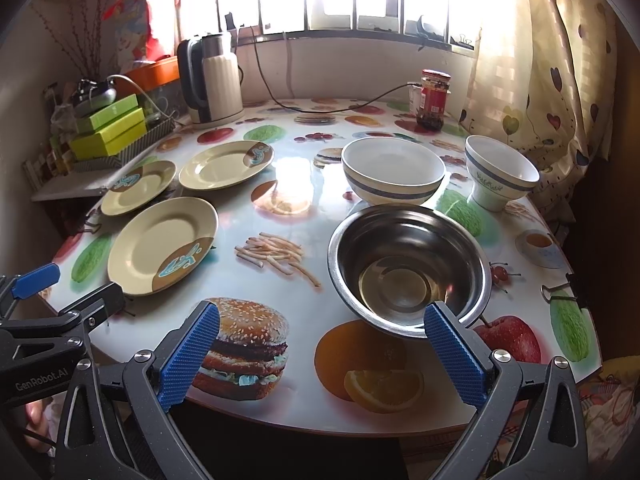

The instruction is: Organize plates and bowls

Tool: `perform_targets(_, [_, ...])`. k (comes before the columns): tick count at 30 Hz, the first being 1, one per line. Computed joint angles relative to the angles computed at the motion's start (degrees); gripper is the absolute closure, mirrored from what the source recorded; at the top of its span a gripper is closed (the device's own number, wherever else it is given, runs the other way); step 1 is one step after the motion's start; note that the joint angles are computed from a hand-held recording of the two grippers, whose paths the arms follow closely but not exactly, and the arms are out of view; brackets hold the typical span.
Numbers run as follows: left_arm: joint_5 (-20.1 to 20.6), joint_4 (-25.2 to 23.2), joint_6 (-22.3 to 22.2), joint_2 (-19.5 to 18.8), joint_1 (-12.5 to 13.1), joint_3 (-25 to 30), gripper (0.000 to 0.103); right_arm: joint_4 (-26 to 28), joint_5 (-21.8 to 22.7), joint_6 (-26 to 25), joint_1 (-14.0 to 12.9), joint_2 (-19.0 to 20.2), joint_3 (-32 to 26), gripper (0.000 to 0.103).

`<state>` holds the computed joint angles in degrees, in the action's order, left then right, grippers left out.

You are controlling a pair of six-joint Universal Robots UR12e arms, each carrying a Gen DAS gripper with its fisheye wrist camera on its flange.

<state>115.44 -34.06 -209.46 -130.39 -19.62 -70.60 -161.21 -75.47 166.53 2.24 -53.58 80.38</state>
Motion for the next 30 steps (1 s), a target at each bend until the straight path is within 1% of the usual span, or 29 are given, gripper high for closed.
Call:
perform_targets(22, [0.12,0.14,0.01,-0.03,0.08,0.06,0.002,-0.04,0.06,-0.04,-0.04,0.10,-0.10,0.000])
perform_targets(30, [0.37,1.66,0.77,0.19,0.53,-0.22,0.002,-0.39,1.87,-0.68,-0.29,0.63,-1.36,0.000])
